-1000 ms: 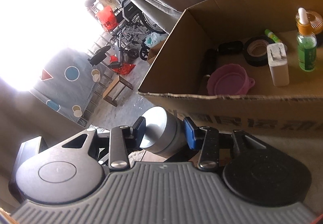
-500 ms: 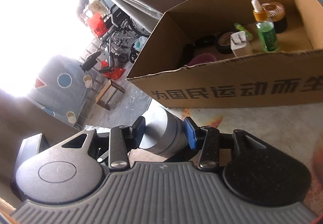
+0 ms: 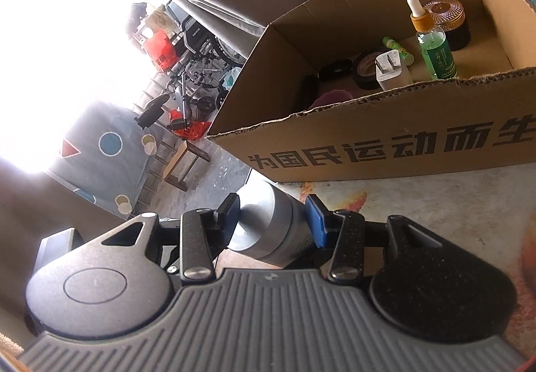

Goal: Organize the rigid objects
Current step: 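Lift the white jar up with the right gripper, then carry the white jar over the cardboard box with the right gripper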

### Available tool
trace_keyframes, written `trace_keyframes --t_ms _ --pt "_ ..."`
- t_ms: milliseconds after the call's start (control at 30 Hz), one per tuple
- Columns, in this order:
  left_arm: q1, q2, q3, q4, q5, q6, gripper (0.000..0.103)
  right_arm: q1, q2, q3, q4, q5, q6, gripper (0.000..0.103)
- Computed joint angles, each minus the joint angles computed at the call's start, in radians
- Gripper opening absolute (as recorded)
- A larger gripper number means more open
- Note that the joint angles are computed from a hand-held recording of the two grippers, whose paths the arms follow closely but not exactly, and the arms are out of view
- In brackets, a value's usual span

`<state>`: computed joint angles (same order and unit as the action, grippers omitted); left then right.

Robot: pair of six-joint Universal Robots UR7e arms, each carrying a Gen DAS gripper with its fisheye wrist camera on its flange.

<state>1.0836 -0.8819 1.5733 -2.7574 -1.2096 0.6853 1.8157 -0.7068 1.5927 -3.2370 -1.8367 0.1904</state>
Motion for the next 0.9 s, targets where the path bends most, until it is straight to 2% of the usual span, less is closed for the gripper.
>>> trace_keyframes --t_ms 333,600,767,900 --pt "-0.025 -0.039 0.026 -0.032 0.009 0.001 0.054 0.011 -0.012 0.023 -0.045 0.019 -0.031 0.042" --pt "-0.079 -0.074 0.044 -0.146 -0.003 0.048 0.054 0.047 -0.047 0.032 -0.127 0.068 -0.129 0.043" --pt "-0.117 -0.028 -0.04 -0.147 -0.031 0.055 0.054 0.069 -0.076 0.004 -0.151 0.067 -0.225 0.043" --pt "-0.136 0.042 -0.168 -0.058 -0.074 0.023 0.054 0.076 -0.108 -0.041 -0.13 0.038 -0.299 0.044"
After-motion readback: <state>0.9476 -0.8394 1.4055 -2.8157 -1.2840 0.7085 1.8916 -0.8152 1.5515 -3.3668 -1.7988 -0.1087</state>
